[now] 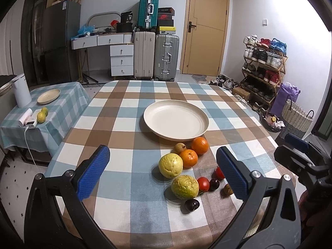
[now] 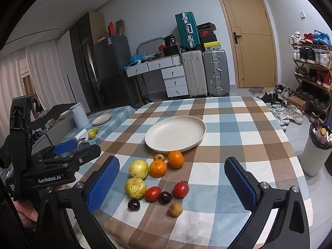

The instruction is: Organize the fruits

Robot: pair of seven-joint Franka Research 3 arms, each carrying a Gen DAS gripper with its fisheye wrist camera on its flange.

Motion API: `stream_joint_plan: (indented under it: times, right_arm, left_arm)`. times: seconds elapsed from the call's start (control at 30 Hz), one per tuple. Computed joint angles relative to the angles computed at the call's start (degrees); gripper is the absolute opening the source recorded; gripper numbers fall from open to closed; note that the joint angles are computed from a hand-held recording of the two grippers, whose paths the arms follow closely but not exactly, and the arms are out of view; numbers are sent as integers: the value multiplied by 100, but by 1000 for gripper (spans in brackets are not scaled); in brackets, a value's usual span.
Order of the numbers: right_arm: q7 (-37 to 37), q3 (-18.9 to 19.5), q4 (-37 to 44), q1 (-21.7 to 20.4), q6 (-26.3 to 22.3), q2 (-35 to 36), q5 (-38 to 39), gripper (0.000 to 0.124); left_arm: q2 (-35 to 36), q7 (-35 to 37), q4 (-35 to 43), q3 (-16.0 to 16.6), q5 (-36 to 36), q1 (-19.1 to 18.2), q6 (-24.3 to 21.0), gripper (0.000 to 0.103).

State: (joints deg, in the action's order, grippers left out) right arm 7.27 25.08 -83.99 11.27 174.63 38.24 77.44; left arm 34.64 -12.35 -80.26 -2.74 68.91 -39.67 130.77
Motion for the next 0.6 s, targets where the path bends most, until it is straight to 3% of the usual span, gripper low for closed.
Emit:
stream_joint_plan:
  times: [0.6]
  right_arm:
    - [49, 55, -51, -40, 29, -9, -104, 103]
  left_arm:
    - [176, 24, 139, 34, -116, -5, 158, 102]
